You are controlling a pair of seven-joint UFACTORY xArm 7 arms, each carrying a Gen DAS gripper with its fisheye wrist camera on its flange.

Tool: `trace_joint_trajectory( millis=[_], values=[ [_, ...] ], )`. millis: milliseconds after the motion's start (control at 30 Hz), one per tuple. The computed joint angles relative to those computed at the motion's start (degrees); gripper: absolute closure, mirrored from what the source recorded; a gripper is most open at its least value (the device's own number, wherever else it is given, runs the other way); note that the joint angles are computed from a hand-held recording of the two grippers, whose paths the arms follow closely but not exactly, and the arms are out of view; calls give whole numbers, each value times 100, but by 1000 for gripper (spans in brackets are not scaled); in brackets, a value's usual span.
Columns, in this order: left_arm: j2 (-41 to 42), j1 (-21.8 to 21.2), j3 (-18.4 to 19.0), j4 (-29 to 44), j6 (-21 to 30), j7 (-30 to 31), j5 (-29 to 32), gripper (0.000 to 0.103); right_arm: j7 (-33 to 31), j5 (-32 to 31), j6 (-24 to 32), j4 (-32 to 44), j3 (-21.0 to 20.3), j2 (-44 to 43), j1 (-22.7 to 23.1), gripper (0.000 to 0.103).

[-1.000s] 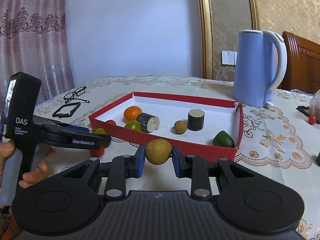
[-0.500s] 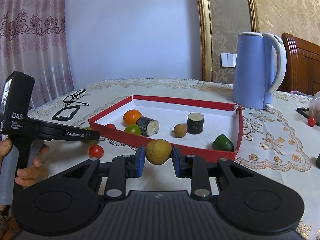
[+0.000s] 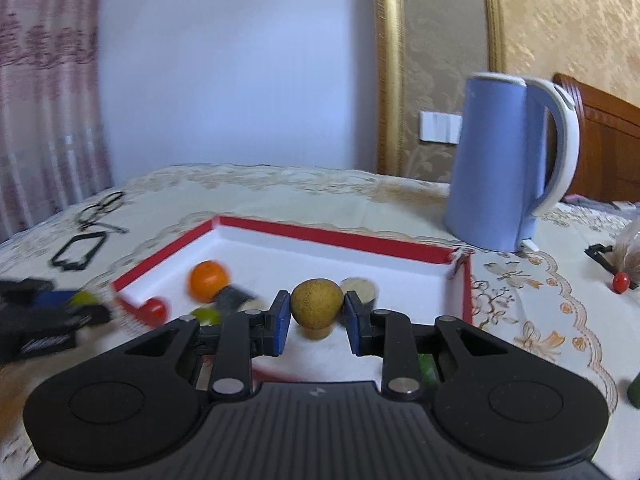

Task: Organize fruits
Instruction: 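Place the brown fruit in the tray and open the right tool while the left tool holds the green tomato, then lower the green tomato into the tray and open the left tool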

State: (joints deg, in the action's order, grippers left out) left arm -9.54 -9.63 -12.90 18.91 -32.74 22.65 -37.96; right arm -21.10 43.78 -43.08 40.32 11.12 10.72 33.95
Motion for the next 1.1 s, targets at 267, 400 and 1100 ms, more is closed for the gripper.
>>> trace_joint_trajectory(
  millis=[267,400,1100],
  values=[
    [61,-11,2,19,-39,76,-50,72,-723,847,634,1150,-421,661,41,75],
    [89,-40,10,38,-24,107,-78,72,-1227,1387,822,1614,-588,881,168,75],
    [378,-622,-81,249,-527,879,-1021,72,1190,166,-1616,-1011,410,156,470,41]
  ],
)
